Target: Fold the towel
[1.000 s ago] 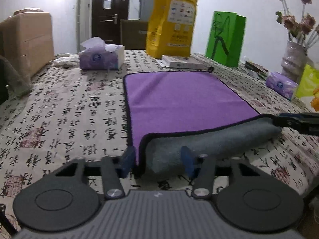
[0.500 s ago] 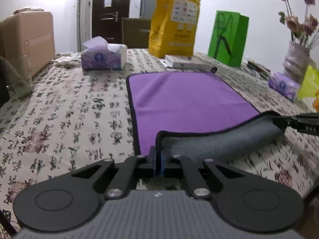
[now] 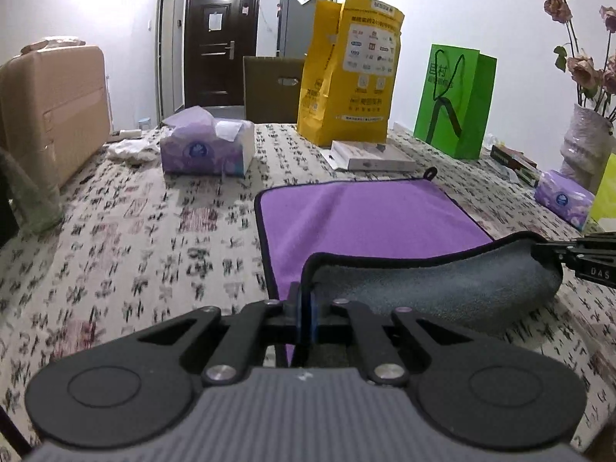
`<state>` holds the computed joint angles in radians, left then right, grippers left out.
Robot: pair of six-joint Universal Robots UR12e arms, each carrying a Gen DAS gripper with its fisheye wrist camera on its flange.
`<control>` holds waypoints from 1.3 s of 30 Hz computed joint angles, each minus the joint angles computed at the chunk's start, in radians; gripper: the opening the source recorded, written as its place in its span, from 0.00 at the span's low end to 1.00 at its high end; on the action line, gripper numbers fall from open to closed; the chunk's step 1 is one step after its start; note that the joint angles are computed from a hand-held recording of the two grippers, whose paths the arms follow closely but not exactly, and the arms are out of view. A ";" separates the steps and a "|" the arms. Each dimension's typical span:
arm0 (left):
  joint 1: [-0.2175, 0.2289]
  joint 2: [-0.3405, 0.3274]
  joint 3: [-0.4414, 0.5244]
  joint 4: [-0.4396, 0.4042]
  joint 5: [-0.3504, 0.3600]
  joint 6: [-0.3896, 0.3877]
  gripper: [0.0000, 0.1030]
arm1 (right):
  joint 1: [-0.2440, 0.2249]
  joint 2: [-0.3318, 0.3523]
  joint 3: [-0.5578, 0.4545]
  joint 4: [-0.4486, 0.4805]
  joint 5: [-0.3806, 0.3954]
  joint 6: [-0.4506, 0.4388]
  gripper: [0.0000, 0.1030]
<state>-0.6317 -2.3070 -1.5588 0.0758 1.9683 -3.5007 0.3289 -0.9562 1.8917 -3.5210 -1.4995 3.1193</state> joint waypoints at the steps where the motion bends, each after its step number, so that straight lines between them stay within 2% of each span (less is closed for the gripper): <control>1: 0.003 -0.002 0.006 -0.002 -0.003 0.006 0.05 | -0.001 0.003 -0.006 0.001 0.000 -0.003 0.03; 10: 0.025 -0.022 0.060 -0.016 -0.008 0.068 0.05 | -0.007 0.034 -0.078 0.031 0.007 -0.035 0.03; 24: 0.068 -0.077 0.182 -0.095 -0.030 0.127 0.05 | -0.023 0.092 -0.211 0.108 0.024 -0.047 0.03; 28: 0.089 -0.094 0.220 -0.133 -0.062 0.105 0.05 | -0.027 0.114 -0.261 0.140 0.031 -0.044 0.03; 39: 0.127 -0.147 0.309 -0.180 -0.118 0.109 0.05 | -0.034 0.181 -0.385 0.216 0.025 -0.068 0.03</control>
<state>-0.5047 -2.4541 -1.2494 -0.1038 1.8503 -3.3921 0.2952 -0.7755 1.5065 -3.3055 -1.4748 3.0514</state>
